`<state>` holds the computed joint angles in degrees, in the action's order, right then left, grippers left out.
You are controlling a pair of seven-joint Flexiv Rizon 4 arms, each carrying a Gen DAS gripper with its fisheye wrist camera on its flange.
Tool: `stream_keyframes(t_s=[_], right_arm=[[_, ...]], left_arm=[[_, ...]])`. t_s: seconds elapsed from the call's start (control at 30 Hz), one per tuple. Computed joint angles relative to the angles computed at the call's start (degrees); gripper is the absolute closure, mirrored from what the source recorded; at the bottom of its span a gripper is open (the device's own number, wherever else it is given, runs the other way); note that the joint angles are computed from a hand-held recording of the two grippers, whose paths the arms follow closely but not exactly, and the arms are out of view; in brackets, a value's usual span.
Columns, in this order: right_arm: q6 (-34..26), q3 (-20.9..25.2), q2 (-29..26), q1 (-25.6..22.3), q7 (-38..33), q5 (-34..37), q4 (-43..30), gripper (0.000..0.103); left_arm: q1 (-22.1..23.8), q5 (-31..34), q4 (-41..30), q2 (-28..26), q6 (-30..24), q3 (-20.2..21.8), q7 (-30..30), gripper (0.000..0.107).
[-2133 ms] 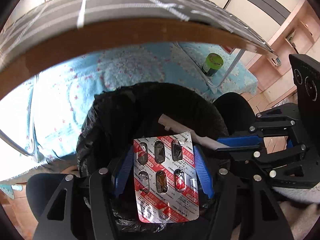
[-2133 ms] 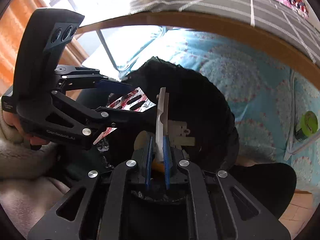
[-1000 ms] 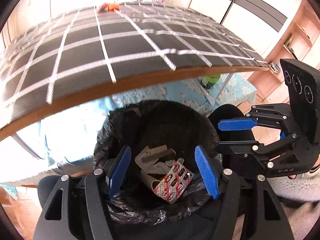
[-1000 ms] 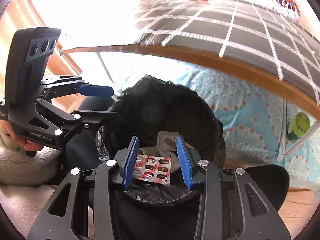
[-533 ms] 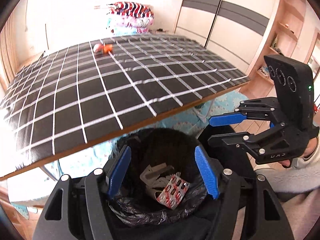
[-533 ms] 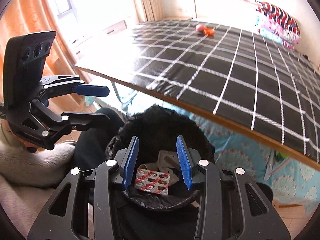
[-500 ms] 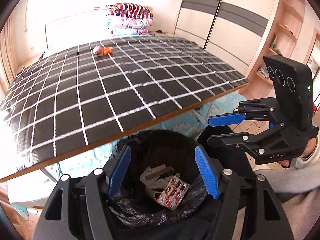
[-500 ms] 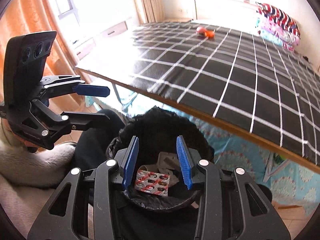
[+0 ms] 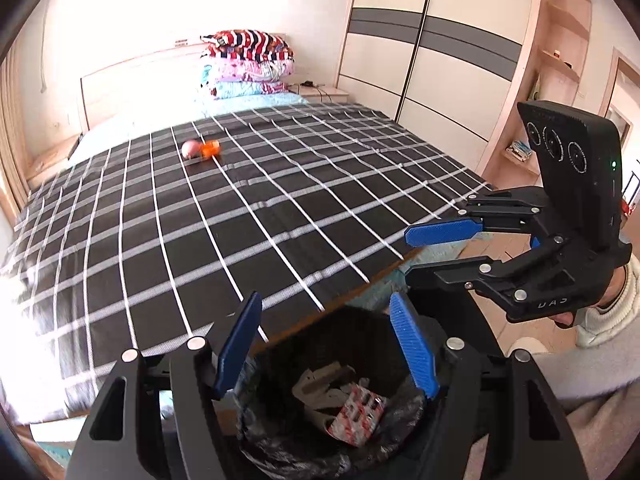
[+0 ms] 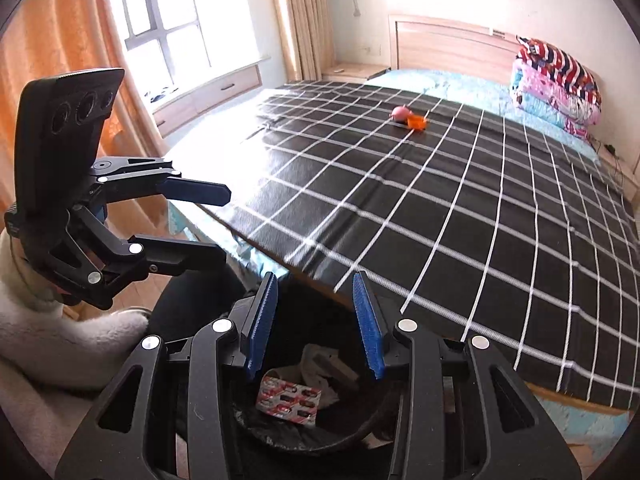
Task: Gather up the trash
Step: 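Move both tools back over the mat toward the pink pig toy and orange cap, then grasp the pink pig toy with the left tool while the right tool grasps the orange cap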
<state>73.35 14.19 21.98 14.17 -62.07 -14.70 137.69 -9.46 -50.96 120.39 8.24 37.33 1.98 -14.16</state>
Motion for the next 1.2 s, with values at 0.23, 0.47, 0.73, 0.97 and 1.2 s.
stream_keyframes(t_s=[0.23, 0.47, 0.73, 0.97, 1.2], right_arm=[[0.92, -2.41, -5.38, -1.75, -2.88, -2.62, -5.73, 0.064], [1.07, -4.36, -12.36, -3.70, -4.47, -4.69, -12.57, 0.063], [-1.25, -6.86, -20.06, -4.13, -8.35, -2.77, -21.14, 0.063], [-5.52, -7.47, -25.66, -3.88, -13.68, 2.05, -28.12, 0.064], [-10.40, -6.54, -31.23, -5.60, -20.36, 11.74, -36.40, 0.064]], left_arm=[[0.50, -0.53, -6.17, -5.26, 3.04, -1.76, 0.17, 0.043], [2.61, 2.07, -16.29, -13.97, 4.44, -4.48, -4.67, 0.043], [4.90, 7.82, -27.51, -23.24, 4.24, -7.54, -10.34, 0.043], [5.26, 14.93, -39.10, -32.46, 2.90, -9.54, -17.94, 0.043], [4.73, 21.34, -51.53, -41.50, -0.44, -10.55, -25.84, 0.043]])
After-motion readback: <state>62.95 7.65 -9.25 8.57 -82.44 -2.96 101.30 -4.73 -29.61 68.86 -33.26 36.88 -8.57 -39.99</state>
